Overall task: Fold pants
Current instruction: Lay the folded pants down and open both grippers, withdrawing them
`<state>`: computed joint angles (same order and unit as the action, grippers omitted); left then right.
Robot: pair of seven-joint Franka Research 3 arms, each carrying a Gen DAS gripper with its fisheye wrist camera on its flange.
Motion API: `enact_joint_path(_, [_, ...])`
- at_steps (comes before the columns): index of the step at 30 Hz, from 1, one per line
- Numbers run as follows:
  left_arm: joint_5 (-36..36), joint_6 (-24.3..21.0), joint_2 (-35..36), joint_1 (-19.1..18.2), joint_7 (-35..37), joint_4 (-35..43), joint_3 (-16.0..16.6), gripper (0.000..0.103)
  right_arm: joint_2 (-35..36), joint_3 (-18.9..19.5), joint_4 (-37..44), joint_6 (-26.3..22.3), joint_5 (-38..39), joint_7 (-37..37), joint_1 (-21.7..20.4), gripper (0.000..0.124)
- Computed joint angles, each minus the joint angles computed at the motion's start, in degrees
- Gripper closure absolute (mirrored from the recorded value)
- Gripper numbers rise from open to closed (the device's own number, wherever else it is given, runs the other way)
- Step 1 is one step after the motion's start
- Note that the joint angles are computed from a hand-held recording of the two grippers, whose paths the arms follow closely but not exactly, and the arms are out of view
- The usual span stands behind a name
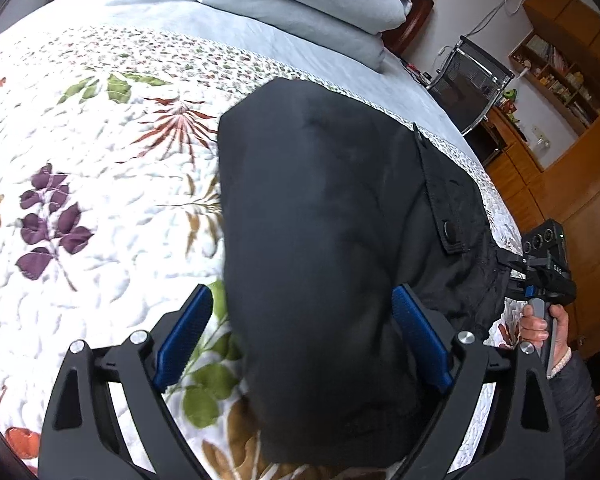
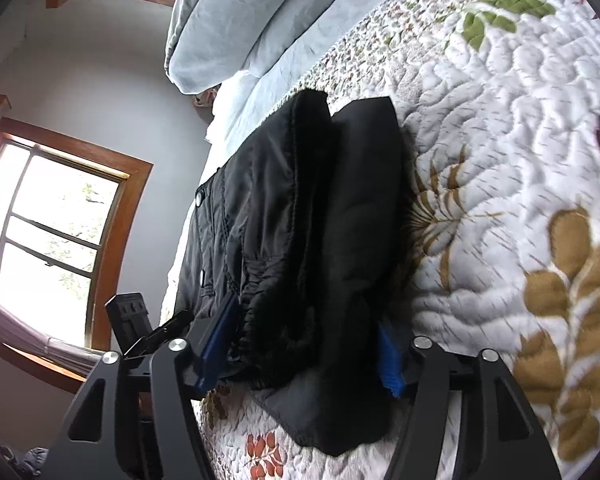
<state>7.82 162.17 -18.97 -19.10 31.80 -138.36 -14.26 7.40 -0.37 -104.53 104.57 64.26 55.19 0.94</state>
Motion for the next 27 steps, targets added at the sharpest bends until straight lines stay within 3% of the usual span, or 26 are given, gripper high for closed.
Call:
enact_joint_path(6, [3.99, -4.31, -6.51, 2.93, -6.82, -2.29, -3.26, 0.013, -6.99, -1.54, -5.33, 3.20, 0.43, -0.36, -0.22, 0.059])
enact_joint_path(11, [9.90, -7.42, -10.39, 5.05, -13.38, -1.95, -6.62, 0.013, -12.44, -3.57, -9.43, 0.91, 7.08, -6.84, 0.62, 0.061])
enact_joint_path(14, [12.42, -8.69, -9.33, 4.85, -14.52, 0.45, -7.40, 0.013, -12.34, -3.93, -8.90, -2.21, 11.13, -8.81, 1.83, 0.061])
enact_joint_path(21, [15.85, -12.28, -5.52, 3.04, -15.14, 5.12, -7.95, 0.013, -10.66, -2.33, -7.01, 1.28, 4.06, -5.77, 3.78, 0.068])
enact_joint_path(27, [15.47, -16.02, -3.30, 1.35, -14.95, 6.65, -6.76, 0.013, -10.07, -3.20, -9.06, -0.27, 6.44, -4.07, 2.90, 0.075])
